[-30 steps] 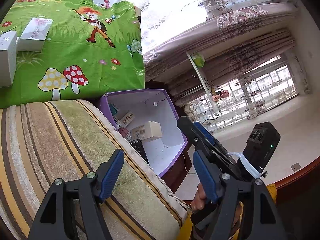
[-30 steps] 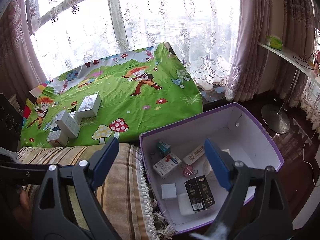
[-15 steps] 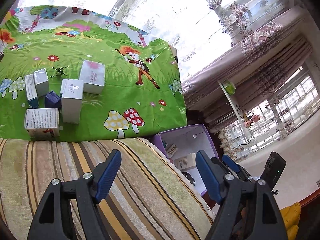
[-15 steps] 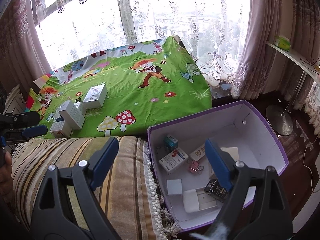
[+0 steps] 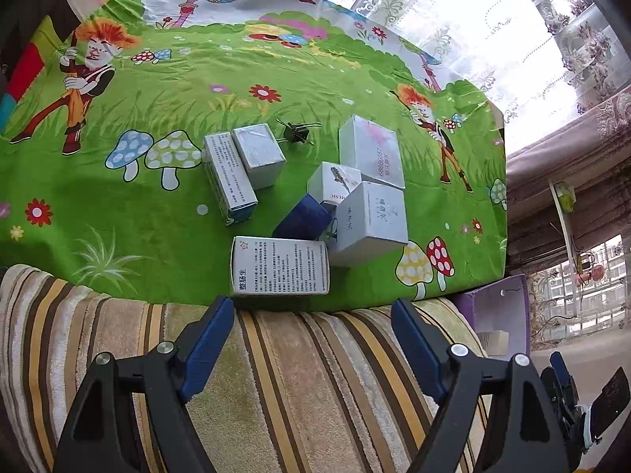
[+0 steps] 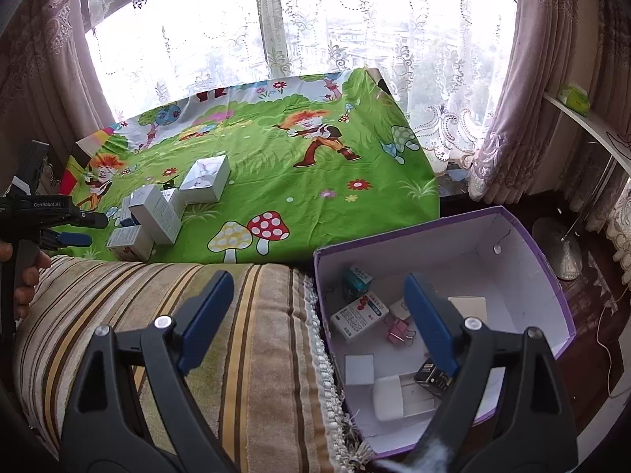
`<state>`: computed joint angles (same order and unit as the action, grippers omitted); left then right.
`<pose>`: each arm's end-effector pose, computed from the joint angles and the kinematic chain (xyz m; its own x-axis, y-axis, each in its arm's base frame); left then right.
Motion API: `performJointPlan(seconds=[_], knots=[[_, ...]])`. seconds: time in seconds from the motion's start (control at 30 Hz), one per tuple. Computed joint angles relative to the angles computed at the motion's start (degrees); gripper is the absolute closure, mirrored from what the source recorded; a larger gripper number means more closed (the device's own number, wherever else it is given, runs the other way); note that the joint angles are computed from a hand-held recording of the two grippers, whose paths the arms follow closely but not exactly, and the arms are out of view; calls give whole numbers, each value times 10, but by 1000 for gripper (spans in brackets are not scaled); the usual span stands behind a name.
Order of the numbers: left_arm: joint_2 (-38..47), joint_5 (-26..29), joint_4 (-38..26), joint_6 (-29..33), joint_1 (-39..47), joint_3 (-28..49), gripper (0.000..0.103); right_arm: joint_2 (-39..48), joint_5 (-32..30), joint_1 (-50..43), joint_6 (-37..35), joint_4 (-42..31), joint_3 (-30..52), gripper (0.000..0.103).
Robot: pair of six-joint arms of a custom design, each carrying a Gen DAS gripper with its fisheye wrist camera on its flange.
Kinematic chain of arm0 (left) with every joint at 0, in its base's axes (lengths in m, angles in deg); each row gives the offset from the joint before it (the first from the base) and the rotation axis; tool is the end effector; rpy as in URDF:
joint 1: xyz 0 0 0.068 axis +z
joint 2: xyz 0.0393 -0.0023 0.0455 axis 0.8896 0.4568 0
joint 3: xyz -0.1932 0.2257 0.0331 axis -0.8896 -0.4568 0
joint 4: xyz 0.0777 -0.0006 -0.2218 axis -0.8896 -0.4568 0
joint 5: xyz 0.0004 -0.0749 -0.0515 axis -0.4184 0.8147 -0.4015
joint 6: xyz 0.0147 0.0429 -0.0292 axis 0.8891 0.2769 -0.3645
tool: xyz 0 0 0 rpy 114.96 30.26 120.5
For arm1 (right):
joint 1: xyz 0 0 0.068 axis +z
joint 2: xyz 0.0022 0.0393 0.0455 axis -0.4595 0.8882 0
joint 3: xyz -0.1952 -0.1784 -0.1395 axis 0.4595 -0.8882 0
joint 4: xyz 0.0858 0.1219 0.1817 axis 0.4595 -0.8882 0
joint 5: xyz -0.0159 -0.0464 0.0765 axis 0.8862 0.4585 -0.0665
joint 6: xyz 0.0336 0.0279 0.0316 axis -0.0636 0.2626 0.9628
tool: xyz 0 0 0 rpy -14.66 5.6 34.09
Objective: Organize rigid objects
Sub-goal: 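Move both grippers back over the remaining boxes on the bed, then grasp a white printed box with the left gripper while the right gripper grasps a white logo box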
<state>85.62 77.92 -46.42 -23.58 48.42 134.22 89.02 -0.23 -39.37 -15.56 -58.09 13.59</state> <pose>0.2585 -0.0734 0.1866 -0.9162 -0.2831 -0.2837 -0.1654 0.9118 -0.3757 0.1572 -0.0237 0.2045 -0.7146 0.0045 -0.6995 -0.0838 0.9922 0.0921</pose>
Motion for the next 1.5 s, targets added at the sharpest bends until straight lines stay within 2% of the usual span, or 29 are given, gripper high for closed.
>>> performJointPlan(seconds=[0.1,0.43,0.57,0.7,1.0,1.13,1.27,1.5], knots=[[37,8,-11,3,5,20,20,0,11,22,10,-1,5,13],[143,-36,-48,4,-17,89,20,9,55,125,47,-3,41,13],[165,-49,-35,0,-11,97,21,27,85,186,67,4,60,13],[163,-30,-1,-2,9,78,28,51,115,247,83,7,83,13],[59,-15,88,-23,40,-35,30,155,164,361,111,28,146,13],[-12,-19,139,-44,58,-96,30,223,174,402,121,34,180,13],[-68,-41,166,-58,69,-135,30,288,172,427,133,36,217,13],[-76,-54,188,-66,72,-148,30,398,166,451,167,17,305,13]])
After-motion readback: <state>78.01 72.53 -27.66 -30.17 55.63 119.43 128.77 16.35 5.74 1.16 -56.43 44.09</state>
